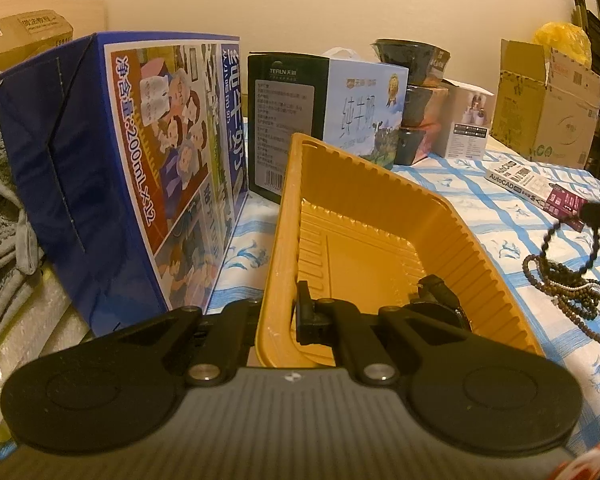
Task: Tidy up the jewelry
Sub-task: 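Lower the dark bead bracelet into the orange tray and release it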
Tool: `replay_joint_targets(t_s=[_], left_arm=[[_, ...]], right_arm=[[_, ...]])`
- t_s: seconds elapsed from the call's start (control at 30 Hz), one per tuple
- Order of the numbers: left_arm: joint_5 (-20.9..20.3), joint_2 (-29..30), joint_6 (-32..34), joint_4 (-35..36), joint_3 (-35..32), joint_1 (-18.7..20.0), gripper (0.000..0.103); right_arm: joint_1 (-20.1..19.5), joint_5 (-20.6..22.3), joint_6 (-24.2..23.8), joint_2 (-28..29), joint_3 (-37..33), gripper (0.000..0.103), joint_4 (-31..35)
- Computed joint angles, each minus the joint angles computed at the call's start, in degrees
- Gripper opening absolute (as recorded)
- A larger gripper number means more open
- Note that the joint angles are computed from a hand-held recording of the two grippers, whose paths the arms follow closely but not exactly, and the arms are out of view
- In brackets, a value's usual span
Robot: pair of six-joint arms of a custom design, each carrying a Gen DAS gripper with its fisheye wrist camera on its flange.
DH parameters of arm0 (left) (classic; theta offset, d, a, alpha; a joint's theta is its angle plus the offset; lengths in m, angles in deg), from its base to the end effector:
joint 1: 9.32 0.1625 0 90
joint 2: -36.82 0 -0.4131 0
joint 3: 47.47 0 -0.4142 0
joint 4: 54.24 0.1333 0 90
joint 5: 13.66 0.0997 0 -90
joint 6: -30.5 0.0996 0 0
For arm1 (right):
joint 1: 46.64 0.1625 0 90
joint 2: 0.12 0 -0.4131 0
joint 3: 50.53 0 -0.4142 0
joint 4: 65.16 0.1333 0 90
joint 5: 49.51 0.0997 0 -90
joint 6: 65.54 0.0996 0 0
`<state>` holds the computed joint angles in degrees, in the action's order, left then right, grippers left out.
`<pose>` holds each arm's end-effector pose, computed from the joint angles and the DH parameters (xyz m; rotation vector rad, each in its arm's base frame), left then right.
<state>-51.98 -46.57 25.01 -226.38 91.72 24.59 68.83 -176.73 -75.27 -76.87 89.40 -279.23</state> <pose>-0.2116 -0.3970 0.2192 0.7714 2.2615 -1.0658 0.2377 -0.3291 0.2435 0.2588 -2.3053 1.4298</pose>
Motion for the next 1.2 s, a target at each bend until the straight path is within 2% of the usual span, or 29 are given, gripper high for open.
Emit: replay_joint_targets(t_s=[0.2, 0.47, 0.67, 0.73, 0.77, 0.83, 0.93, 1.1, 1.2], left_arm=[[-0.3, -0.5, -0.7, 0.5, 0.1, 0.1, 0.004], [-0.6, -0.6, -0.8, 0.4, 0.1, 0.0, 0.004], [-0.7, -0.8, -0.9, 0.5, 0.2, 0.0, 0.004], [-0.6, -0.8, -1.0, 0.7, 0.2, 0.0, 0.004], [-0.6, -0.8, -1.2, 0.8, 0.1, 0.0, 0.004], [-0.6, -0.7, -1.4, 0.8, 0.1, 0.0, 0.004], [-0.5, -0.7, -1.4, 0.8, 0.1, -0.1, 0.004], [-0.6, -0.7, -1.3, 0.9, 0.0, 0.0, 0.004], [-0.5, -0.7, -1.5, 1.0, 0.0, 0.0, 0.004]], right_arm=[[2.5, 6.6, 3.4, 3.4, -2.9, 0.007, 3.1], [2.3, 14.1, 8.0, 10.0, -6.2, 0.007, 4.6], [1.2, 16.9, 10.1, 12.4, -8.0, 0.008, 5.3], [0.9, 17.5, 10.1, 12.0, -7.5, 0.012, 4.4], [0.9, 17.6, 9.6, 11.5, -7.1, 0.016, 4.1], [0.8, 17.1, 9.3, 10.5, -6.2, 0.042, 3.9], [0.8, 15.4, 9.1, 8.7, -4.4, 0.044, 3.2], [1.5, 6.7, 9.1, 4.7, -0.6, 0.044, 5.7], [1.1, 2.4, 11.3, 1.5, 2.8, 0.044, 7.2]])
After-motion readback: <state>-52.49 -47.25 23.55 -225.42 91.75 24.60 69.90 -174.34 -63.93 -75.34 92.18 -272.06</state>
